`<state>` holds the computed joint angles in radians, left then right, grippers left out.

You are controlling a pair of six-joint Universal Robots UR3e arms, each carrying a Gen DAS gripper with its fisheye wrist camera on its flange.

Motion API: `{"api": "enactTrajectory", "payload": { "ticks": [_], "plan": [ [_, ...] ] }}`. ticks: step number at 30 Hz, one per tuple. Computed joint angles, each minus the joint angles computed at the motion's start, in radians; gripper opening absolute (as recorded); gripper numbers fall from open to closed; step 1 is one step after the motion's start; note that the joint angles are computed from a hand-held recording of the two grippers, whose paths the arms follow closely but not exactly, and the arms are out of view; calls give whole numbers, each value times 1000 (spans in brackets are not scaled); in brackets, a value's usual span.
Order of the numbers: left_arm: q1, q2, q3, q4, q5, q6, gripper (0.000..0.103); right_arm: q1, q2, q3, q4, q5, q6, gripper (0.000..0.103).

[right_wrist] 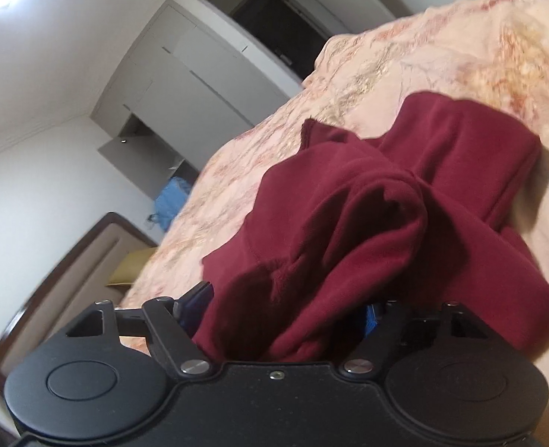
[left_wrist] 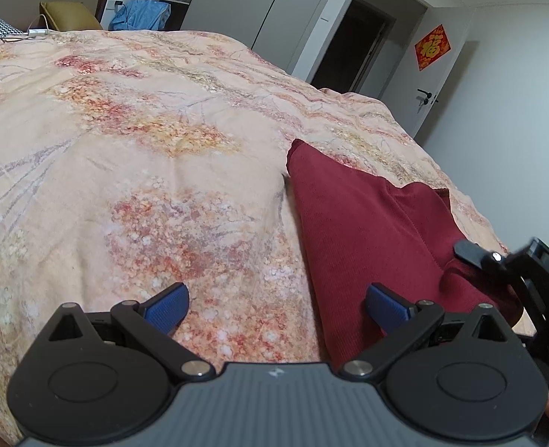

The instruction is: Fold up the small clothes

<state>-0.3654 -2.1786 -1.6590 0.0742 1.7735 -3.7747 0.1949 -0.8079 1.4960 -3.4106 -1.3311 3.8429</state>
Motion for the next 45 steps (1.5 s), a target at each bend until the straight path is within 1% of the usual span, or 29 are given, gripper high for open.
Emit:
{"api": "enactTrajectory", "payload": {
  "ticks": [1,4,6,7,8,9,12,14,16,18,20,21,23,25,28,30,31,33,35,37,39,41,43,44,45],
  "plan": [
    [1,1,1,-4,-1,1,103,12,11,-20,8,-32,-7,71],
    [-3,-2,17,-28,8,2,103,25,39,-49,2,-83,-27,54],
    [-15,-13,47,-56,25,2,103,22,53,-66,4,-99,-78,31],
    [-19,-21,62,-64,29,4,103,10,57,-57,-24,-81,-111,30],
    [-21,-30,77,-68,25,9,103,-7,59,-44,-57,-55,-144,26],
    [-23,-37,91,-73,16,15,103,-17,57,-33,-80,-44,-175,24],
    [-35,-67,157,-109,-1,30,103,-47,28,19,-150,-14,-255,22],
    [-43,-84,204,-139,-27,30,102,-58,-2,76,-212,-36,-317,21],
    [-43,-102,238,-142,-89,27,102,-74,-32,151,-286,-61,-365,21],
    [-54,-129,274,-136,-118,31,103,-94,-48,208,-315,-77,-378,21],
    [-57,-159,317,-159,-152,23,103,-122,-49,232,-270,-48,-361,21],
    [-66,-176,343,-178,-140,18,103,-136,-51,247,-247,-23,-342,22],
    [-83,-196,373,-202,-109,40,103,-157,-36,274,-281,18,-303,23],
    [-85,-195,371,-202,-106,49,103,-150,-24,275,-306,9,-300,25],
    [-76,-187,354,-188,-120,35,103,-148,-30,293,-323,15,-309,31],
    [-79,-189,355,-186,-113,38,103,-167,-49,325,-335,42,-314,39],
    [-79,-189,356,-187,-110,40,103,-169,-65,344,-341,38,-313,43],
    [-84,-189,355,-185,-103,37,103,-181,-118,409,-368,3,-322,72],
    [-82,-188,352,-182,-106,35,103,-196,-154,467,-418,-32,-339,74],
    [-82,-188,348,-176,-106,35,103,-208,-188,494,-415,-67,-388,70],
    [-85,-190,348,-172,-101,33,103,-220,-211,498,-391,-92,-435,56],
    [-87,-191,346,-166,-98,34,103,-246,-215,489,-380,-70,-445,49],
    [-88,-192,341,-159,-96,32,103,-266,-217,462,-325,-34,-445,42],
    [-88,-191,339,-157,-96,31,103,-265,-216,447,-289,-29,-455,35],
    [-88,-190,337,-156,-96,31,103,-263,-213,434,-263,-32,-472,22]
  ]
}}
